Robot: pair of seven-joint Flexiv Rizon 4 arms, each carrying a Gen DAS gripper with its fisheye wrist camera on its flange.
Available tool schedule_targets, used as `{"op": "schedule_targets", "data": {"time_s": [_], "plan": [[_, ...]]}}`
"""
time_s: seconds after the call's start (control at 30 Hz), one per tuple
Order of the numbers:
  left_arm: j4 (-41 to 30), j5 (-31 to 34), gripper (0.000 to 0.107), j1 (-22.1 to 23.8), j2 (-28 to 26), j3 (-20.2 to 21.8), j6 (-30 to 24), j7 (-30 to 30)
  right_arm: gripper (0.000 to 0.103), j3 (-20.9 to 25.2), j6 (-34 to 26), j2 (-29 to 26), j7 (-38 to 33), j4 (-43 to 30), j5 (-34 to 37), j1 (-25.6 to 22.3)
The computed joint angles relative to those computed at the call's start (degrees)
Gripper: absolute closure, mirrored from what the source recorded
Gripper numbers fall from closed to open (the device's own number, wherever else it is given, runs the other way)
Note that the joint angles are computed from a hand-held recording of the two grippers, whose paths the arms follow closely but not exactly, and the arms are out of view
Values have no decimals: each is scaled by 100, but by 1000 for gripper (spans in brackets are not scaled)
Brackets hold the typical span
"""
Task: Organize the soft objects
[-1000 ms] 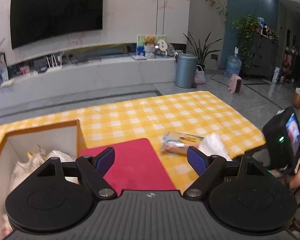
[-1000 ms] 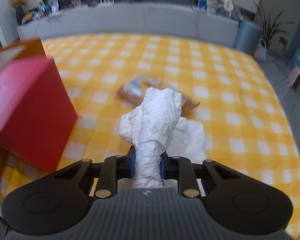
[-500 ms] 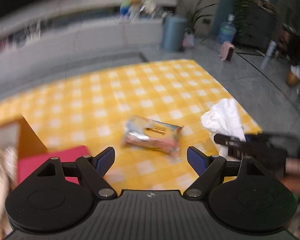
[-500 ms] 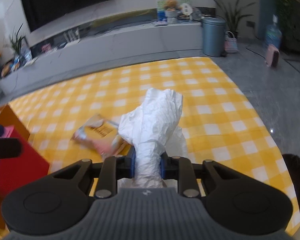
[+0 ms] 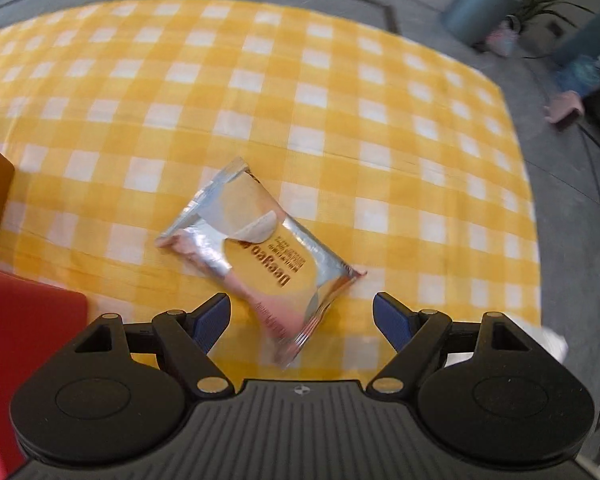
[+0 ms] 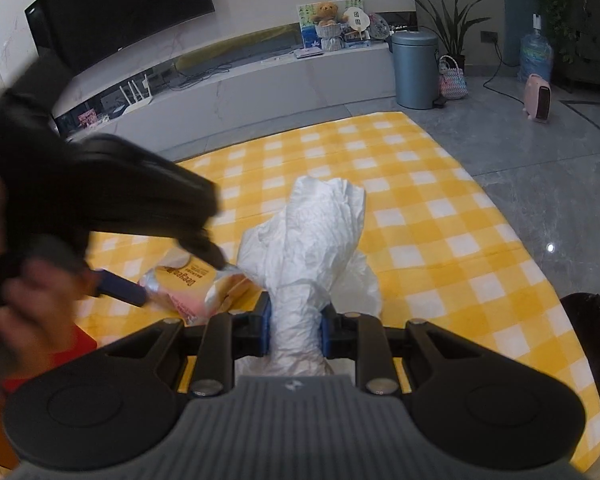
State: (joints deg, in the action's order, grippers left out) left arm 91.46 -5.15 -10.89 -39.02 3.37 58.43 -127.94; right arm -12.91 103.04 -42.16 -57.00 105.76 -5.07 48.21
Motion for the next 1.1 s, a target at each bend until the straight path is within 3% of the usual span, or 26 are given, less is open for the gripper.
{"op": "schedule_targets", "data": {"time_s": [0.2,0.3,0.4,0.53,0.63,0.73,0.8,0.83,0.9,0.97,1.1], "plan": [[-771,-21,12,-140,-508,264,-693,-1000,81,-230,-13,47,141,134,179,207],[-917,-44,11,-46,-642,183,-703,-1213,81,-263,53,66,129,177,183,252],[-993,-128,10,78,-731,22,-715,-1123,81,-216,51,59,78,155,162,224],[-1576,-176,5,203,-1061,-199,-1412,-541,81,-285,-71,39,82,121,131,278],[-1875,-54,4,86,-1199,-106,-1658,-430,81,-461,-172,27,152,141,113,409],[-2184,262,5,-35,-1314,-81,-2019,91,81,-346,-125,33,180,143,46,284],[-2303,569,21,-236,-1327,64,-2192,237,81,-230,-78,56,98,151,-41,185],[-2158,651,26,-261,-1256,57,-2012,316,81,-236,-68,62,43,161,-79,193],[-1871,785,58,-284,-1111,50,-1689,515,81,-224,-69,71,6,166,-81,192],[-1568,871,75,-258,-964,20,-1408,788,81,-258,-110,73,18,169,-56,222],[-1006,835,84,-152,-696,-71,-1004,1371,81,-396,-158,61,91,177,-21,325]]}}
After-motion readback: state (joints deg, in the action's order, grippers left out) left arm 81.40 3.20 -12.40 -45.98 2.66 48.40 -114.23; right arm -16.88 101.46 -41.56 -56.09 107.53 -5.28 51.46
